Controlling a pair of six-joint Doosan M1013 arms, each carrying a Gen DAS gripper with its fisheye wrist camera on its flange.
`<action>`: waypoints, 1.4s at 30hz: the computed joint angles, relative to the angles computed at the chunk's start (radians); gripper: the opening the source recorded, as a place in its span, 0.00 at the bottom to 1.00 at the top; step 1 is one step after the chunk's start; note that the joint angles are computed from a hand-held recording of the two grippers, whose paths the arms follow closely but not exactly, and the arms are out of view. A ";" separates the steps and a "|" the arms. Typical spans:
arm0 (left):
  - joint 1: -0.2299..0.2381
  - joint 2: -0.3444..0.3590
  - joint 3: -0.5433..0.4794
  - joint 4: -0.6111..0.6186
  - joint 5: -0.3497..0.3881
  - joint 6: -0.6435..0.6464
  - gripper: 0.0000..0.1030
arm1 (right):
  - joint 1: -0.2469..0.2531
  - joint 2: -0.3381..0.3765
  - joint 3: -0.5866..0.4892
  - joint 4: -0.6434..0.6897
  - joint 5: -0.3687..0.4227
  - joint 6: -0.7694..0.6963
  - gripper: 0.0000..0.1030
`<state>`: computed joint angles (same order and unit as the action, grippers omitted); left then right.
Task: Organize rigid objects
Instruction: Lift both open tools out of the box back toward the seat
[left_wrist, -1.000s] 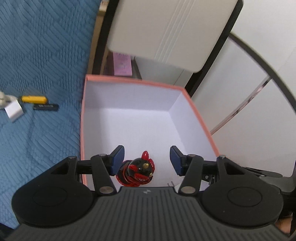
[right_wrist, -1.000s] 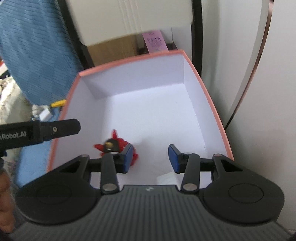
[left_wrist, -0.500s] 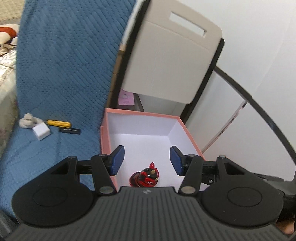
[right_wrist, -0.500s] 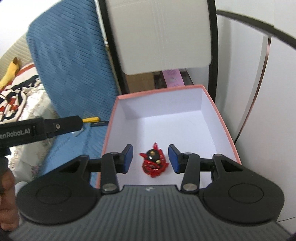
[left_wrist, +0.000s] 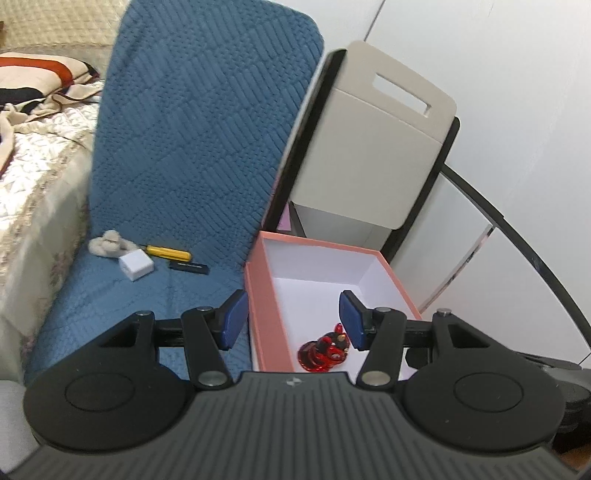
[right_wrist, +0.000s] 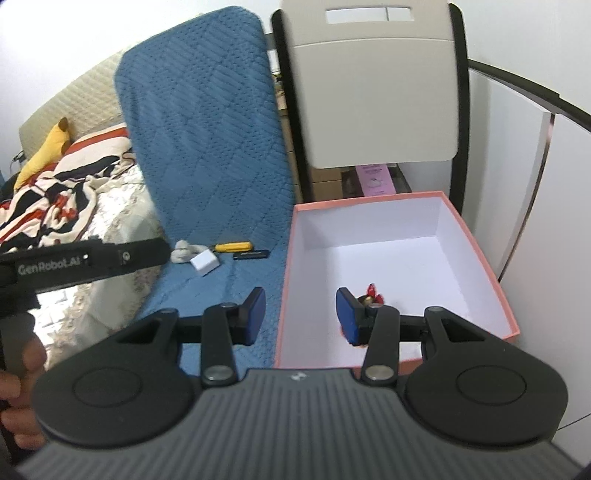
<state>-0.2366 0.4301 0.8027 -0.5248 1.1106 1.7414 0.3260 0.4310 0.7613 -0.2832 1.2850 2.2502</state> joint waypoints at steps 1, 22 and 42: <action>0.007 -0.005 0.008 -0.006 0.000 0.000 0.58 | 0.005 0.002 -0.003 0.002 0.002 -0.002 0.44; 0.090 -0.058 0.149 -0.009 -0.008 0.029 0.61 | 0.091 0.034 -0.013 0.011 0.029 0.033 0.44; 0.086 0.119 0.010 0.067 -0.021 -0.046 0.70 | 0.041 0.168 -0.096 0.085 0.014 0.007 0.44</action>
